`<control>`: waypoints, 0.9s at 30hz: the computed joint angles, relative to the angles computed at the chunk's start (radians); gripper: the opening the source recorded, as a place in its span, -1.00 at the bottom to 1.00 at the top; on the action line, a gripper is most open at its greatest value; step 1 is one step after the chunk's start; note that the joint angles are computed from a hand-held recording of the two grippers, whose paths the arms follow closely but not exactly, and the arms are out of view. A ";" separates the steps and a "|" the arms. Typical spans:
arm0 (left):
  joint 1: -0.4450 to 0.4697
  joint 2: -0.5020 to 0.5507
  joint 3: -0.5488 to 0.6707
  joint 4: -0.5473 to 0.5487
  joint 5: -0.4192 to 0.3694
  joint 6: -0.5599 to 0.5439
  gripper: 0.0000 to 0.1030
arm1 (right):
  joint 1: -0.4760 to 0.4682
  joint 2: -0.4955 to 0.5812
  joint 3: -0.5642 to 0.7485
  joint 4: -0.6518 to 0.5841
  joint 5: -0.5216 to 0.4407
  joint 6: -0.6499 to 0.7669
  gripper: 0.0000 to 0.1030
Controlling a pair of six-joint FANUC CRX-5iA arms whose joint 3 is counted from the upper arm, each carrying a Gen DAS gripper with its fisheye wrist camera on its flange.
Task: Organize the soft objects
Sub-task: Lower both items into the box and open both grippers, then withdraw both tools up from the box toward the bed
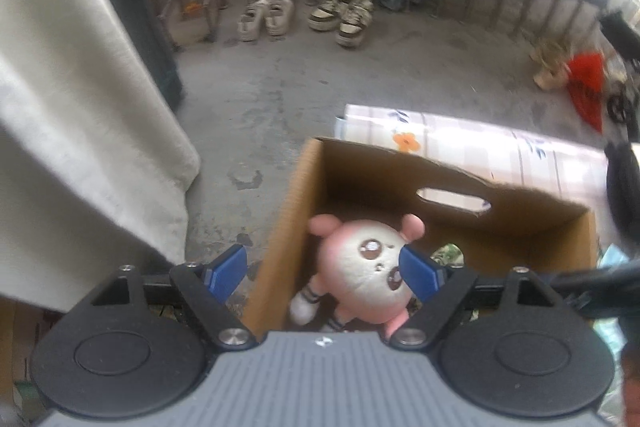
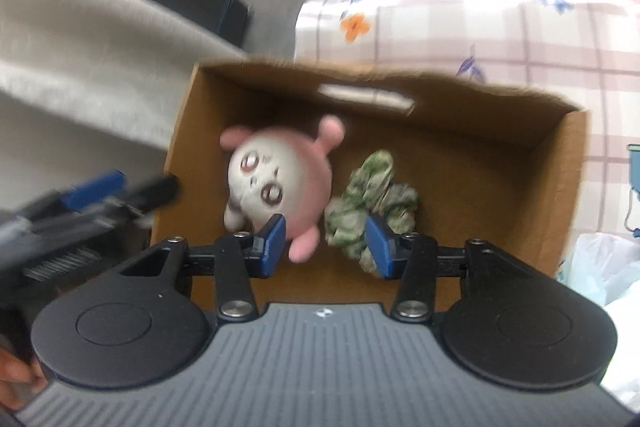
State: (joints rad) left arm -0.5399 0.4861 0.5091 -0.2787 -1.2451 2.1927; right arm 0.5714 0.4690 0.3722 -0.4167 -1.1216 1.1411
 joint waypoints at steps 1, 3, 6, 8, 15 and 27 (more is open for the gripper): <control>0.003 -0.012 -0.005 -0.004 -0.010 0.020 0.64 | 0.003 0.022 0.028 -0.004 -0.037 0.002 -0.30; 0.006 -0.025 0.000 -0.021 -0.053 0.041 0.64 | 0.012 0.067 0.078 -0.008 -0.103 0.008 -0.31; 0.009 -0.034 0.005 -0.043 -0.105 0.060 0.64 | 0.028 0.137 0.141 -0.001 -0.179 -0.013 -0.36; 0.017 -0.050 -0.018 -0.045 -0.113 0.077 0.64 | 0.041 0.177 0.175 0.026 -0.211 -0.028 -0.39; 0.041 -0.095 -0.104 -0.025 -0.116 0.126 0.64 | 0.053 0.240 0.225 0.060 -0.215 -0.073 -0.41; 0.034 -0.133 -0.141 -0.018 -0.129 0.163 0.64 | 0.043 0.116 0.097 0.064 -0.084 -0.086 -0.21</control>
State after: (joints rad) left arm -0.5062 0.3531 0.3679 -0.2971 -1.3738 2.3555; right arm 0.6145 0.5851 0.4692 -0.3524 -1.2058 1.0548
